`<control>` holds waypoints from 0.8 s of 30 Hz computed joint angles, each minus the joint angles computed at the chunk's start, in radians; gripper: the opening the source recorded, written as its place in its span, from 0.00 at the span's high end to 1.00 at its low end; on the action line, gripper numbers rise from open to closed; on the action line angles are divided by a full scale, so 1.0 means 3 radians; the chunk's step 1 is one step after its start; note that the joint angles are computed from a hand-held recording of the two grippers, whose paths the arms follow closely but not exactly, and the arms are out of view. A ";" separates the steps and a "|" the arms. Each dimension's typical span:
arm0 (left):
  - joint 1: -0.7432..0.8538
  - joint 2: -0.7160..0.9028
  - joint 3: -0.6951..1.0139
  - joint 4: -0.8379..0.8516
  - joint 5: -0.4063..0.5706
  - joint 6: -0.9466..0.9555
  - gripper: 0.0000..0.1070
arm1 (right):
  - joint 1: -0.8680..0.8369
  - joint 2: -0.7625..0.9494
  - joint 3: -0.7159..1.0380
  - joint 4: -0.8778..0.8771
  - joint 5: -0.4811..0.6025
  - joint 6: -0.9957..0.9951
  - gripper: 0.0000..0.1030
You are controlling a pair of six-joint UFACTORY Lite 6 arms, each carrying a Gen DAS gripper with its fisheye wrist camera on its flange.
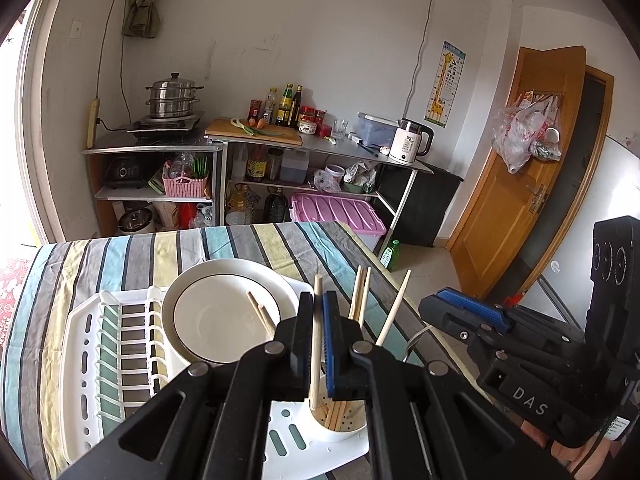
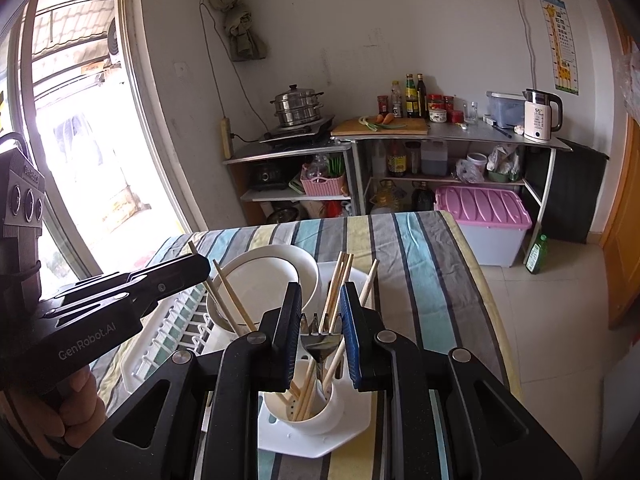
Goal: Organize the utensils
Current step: 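Lower the fork and chopstick into the cup and open both tools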
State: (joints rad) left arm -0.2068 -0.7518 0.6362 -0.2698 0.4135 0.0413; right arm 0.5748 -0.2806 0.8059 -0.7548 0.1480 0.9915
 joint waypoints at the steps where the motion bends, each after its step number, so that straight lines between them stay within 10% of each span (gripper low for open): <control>1: 0.0006 0.0007 -0.0024 -0.0009 -0.0015 0.0013 0.95 | -0.0012 0.0031 0.0004 0.0002 -0.0017 0.0001 0.80; 24: 0.0101 -0.0117 -0.0258 0.0130 -0.0078 -0.0125 0.93 | -0.0165 0.0023 -0.0102 0.0701 -0.0124 -0.0693 0.79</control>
